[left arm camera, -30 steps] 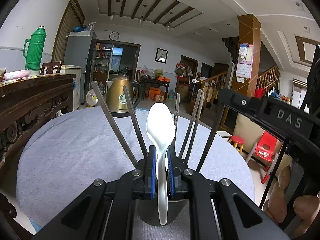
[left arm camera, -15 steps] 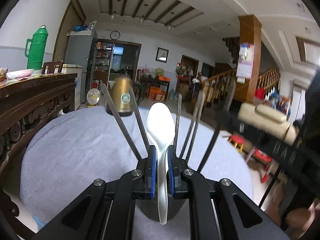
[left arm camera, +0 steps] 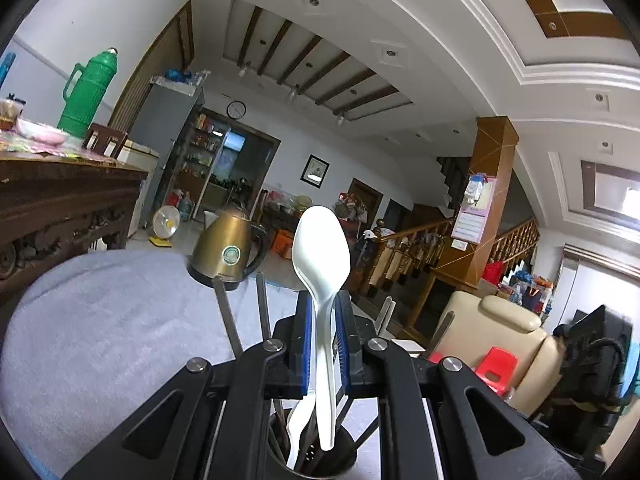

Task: Organize utensils
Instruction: 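Lower the white spoon and dark chopstick into the cup, then open the left tool while the right tool opens, releasing both utensils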

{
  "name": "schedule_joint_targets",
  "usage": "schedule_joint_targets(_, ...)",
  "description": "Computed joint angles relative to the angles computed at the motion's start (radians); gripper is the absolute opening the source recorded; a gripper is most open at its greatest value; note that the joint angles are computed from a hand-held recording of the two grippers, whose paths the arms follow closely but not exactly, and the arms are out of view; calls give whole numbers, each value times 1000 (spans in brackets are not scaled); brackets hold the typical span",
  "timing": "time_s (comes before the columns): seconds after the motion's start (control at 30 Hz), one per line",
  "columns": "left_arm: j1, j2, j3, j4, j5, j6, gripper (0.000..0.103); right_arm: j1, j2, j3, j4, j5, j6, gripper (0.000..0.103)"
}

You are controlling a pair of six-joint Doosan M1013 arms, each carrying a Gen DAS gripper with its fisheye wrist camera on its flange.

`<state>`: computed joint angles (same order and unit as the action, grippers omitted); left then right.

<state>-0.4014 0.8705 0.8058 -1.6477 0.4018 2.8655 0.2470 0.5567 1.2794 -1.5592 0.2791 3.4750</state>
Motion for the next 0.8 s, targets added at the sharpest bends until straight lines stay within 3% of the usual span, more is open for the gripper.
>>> schedule_joint_targets(0.2,-18,14,-9,110,-50,-59,12,-9,-6,11,-13,-18,25,7)
schedule_joint_targets(0.33,-29,7,22,93,-100,24,12,-15,-7,11,4,-30,30,7)
schedule_joint_targets(0.53,-29,6,37,151,-96,6,12,-15,-6,9,7,-37,11,7)
schedule_joint_targets(0.8,-24,4,40,338,-67,-131,13,-13,-7,1,94,-44,-89,7)
